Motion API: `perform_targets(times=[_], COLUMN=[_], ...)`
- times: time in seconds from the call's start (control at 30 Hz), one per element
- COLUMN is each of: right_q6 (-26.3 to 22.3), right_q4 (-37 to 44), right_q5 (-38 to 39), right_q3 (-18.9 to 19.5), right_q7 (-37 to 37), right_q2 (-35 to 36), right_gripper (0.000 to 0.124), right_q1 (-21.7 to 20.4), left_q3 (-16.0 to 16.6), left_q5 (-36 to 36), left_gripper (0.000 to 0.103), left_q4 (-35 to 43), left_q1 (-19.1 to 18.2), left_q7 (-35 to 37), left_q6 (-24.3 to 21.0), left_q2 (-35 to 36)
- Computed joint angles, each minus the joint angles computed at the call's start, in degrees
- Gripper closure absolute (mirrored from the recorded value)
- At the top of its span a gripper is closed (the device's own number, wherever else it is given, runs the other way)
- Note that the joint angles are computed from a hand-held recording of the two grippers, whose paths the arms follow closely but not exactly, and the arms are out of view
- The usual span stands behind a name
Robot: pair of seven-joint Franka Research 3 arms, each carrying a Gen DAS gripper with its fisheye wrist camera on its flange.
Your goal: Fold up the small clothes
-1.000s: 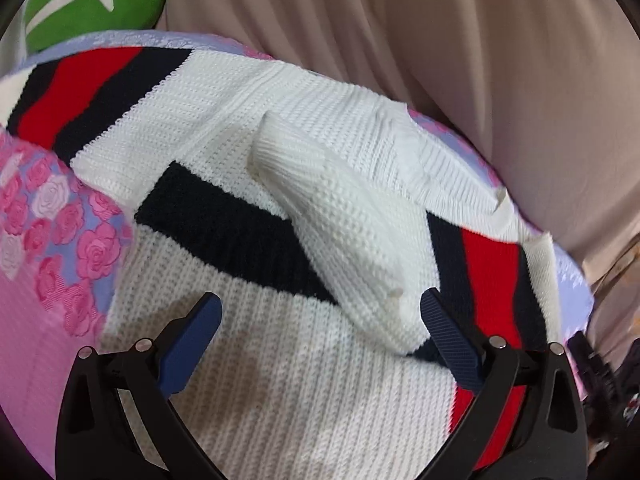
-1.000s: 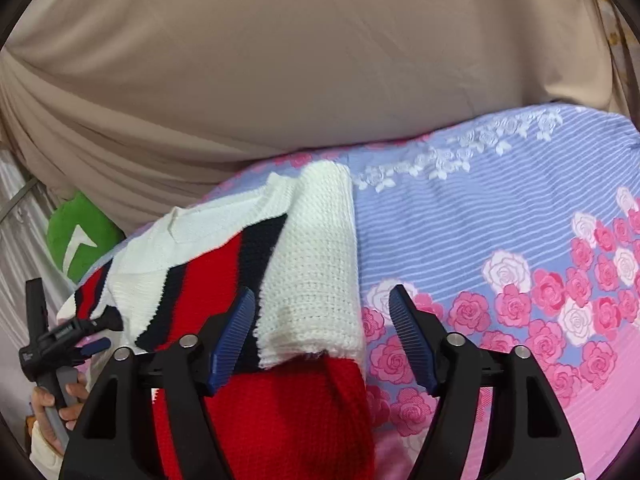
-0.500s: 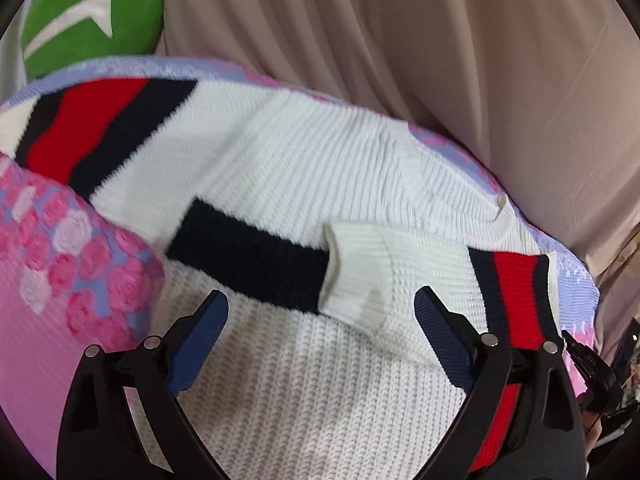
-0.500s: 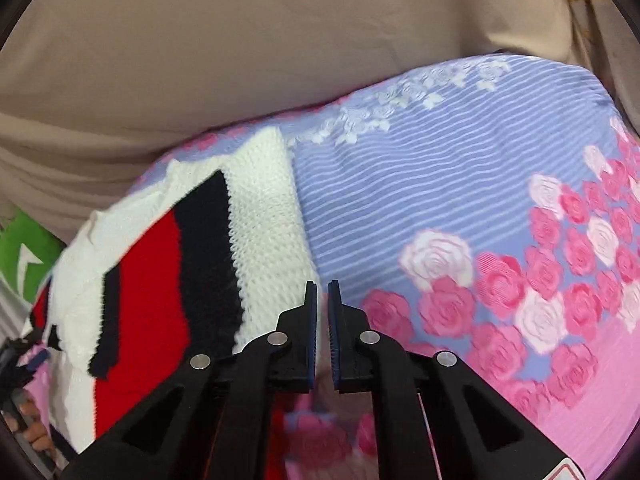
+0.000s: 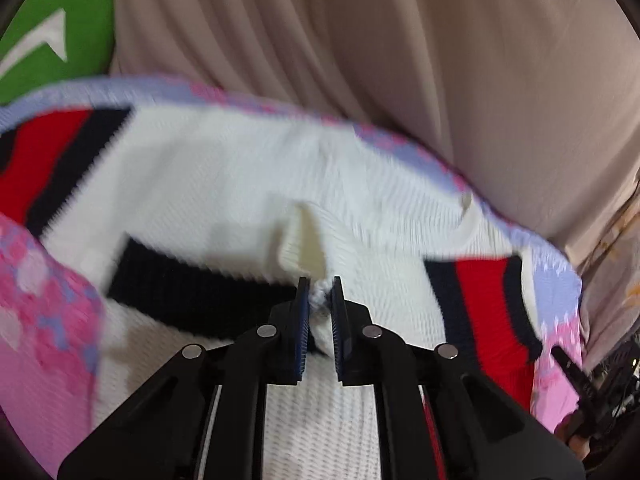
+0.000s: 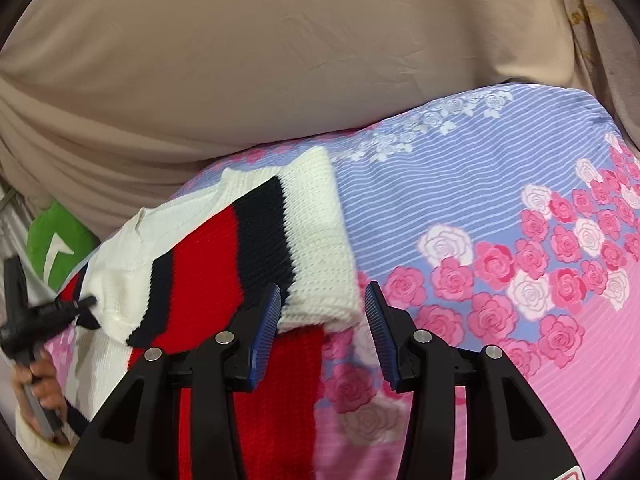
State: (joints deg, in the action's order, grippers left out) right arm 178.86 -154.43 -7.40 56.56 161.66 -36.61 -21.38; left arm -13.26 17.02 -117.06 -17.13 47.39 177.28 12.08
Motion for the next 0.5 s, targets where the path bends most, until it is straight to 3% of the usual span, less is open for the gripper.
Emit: perform_targets(times=[0.1,0.17,0.2,0.33,0.4,0.5], right_q6=[-1.4,-3.2,-3.0,-3.1,-2.6,-0.3], right_q4=[2.5,4.3,4.8,7.2,8.3,6.8], right_q5=[-2.0,-3.4,-4.1,-6.5,-7.6,-5.6], right_q3=[2.4,4.7,5.5,7.5,8.0,9.1], right_q7=[-1.8,-1.3,-0.8,0.0,0.3,3.8], right_q2=[3.6,5.1,6.1,8.7,8.1,0.6], right_gripper=[0.078,0.076,0.075,0.077,0.110,0.111], right_q1=[-2.2,-4.6,-5.7,-9.1,-10.2,-11.3], left_q3=[5.1,12.3,13.5,9.5,8.7,9.2], left_q5=[4.7,16.4,19.9,18.5,20.1,24.7], left_gripper=[0.094,0.094,0.094,0.094,0.094,0.094], left_q4=[-0.1,2.1,2.9,2.6,3.1,3.9], left_q1=[-2.6,-8.4,-9.4,-5.0,-4.2,-4.6], left_q7=[-5.7,-16.5,-19.5,-18.2,-19.4,-23.0], left_q6=[-0.9,-5.4,-7.2,-6.9,-7.0,-7.7], left_q2=[-1.0,0.1,0.6,1.5,1.7,1.2])
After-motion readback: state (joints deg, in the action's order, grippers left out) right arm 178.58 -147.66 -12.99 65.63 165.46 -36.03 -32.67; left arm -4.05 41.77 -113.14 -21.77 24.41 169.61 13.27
